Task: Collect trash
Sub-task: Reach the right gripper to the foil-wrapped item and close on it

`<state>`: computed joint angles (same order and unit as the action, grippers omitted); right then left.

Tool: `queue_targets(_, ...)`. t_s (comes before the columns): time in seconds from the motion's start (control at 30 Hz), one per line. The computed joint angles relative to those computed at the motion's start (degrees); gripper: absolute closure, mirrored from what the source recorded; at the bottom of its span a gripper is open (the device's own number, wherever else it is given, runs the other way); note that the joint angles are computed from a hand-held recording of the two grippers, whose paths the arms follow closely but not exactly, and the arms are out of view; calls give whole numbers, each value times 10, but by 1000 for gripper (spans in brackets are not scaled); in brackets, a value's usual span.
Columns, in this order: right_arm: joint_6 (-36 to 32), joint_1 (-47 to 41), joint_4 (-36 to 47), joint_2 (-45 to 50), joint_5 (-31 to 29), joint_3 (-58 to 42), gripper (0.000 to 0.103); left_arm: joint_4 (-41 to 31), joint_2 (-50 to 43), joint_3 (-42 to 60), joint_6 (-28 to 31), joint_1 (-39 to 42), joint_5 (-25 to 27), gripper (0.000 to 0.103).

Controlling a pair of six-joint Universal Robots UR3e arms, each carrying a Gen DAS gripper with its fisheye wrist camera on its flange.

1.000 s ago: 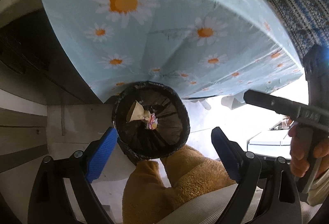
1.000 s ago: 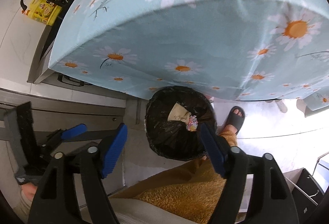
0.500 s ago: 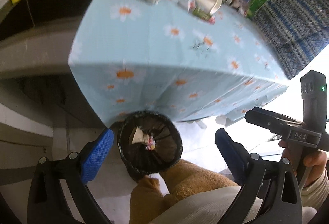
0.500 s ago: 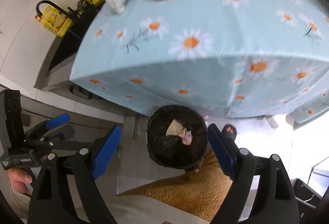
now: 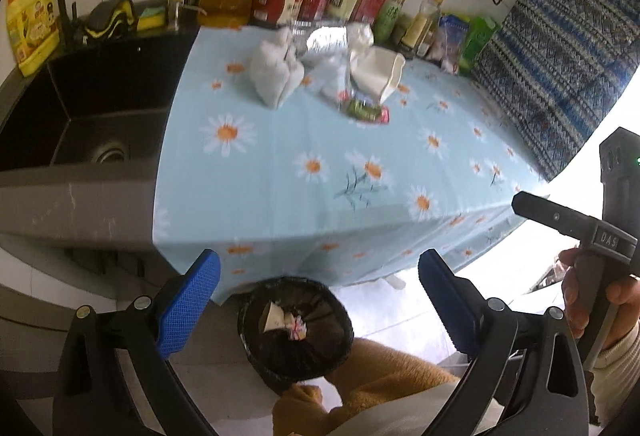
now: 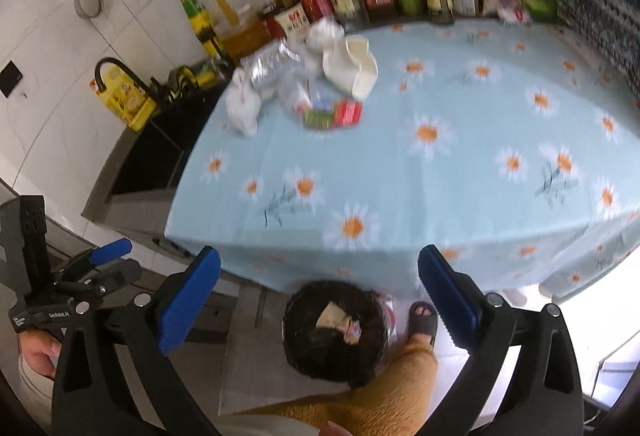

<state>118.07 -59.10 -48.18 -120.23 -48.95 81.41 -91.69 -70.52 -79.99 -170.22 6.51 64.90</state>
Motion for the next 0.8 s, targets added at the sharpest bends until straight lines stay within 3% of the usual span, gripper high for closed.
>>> queue_targets(0.3, 141, 133, -190, 150, 14, -88, 5, 48, -120, 110, -61, -45, 37, 7)
queue_targets(0.53, 234, 273, -308, 329, -9, -239, 5, 68, -225, 209, -107, -68, 73, 7)
queue_targets(0.8, 284, 396, -319, 559, -56, -501, 5, 75, -290, 263, -157, -68, 93, 7)
